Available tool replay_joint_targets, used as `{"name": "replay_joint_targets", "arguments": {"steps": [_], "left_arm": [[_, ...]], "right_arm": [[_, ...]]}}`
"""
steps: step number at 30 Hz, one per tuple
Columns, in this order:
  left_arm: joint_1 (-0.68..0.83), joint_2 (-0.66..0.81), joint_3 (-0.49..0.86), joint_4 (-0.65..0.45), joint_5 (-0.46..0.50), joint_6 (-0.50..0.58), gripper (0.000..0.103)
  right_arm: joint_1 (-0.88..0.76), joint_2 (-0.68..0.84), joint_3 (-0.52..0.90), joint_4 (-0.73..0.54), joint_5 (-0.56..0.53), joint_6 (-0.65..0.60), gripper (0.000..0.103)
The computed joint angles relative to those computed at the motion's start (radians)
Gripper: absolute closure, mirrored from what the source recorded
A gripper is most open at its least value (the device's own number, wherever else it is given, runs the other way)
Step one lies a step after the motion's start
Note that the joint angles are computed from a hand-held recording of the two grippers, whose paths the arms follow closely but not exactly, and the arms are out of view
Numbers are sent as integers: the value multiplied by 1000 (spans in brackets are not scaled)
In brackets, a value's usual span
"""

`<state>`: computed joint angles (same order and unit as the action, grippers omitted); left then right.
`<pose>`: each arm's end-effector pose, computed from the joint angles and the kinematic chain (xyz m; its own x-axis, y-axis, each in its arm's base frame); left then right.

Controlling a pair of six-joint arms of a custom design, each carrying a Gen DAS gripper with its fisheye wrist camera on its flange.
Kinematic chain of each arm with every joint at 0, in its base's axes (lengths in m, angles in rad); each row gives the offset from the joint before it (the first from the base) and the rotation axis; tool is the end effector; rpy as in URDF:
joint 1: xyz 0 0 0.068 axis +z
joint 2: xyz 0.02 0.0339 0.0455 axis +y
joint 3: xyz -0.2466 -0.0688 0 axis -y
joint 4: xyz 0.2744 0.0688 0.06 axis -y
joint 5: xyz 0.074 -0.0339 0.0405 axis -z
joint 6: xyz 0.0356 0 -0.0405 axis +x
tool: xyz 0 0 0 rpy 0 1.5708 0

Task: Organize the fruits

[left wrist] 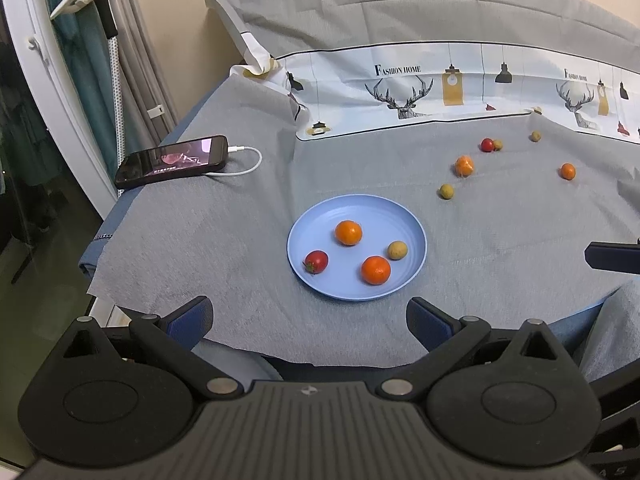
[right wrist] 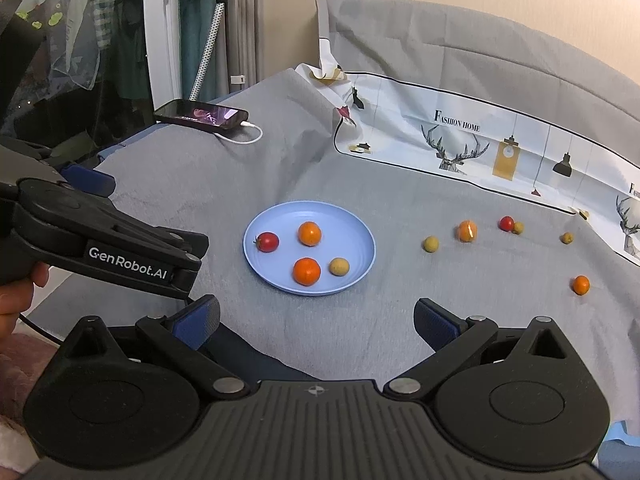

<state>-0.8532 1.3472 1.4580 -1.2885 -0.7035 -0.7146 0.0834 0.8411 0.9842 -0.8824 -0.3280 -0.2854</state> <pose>0.1950 -0.1884 0.3505 -0.7285 0.0747 -0.6809 -0.0872 0.9758 0.2003 0.1966 0.0279 0.3233 -0.5553 -0.3139 -0.7702 -0.4923 0.8704 0.0002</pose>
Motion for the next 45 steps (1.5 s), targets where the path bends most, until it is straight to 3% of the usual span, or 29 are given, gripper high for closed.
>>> {"name": "replay_joint_targets", "arguments": {"steps": [45], "left_arm": [[52, 75, 11, 25, 67, 64, 0]], "right_arm": [[1, 86, -4, 25, 9, 36, 1]]}}
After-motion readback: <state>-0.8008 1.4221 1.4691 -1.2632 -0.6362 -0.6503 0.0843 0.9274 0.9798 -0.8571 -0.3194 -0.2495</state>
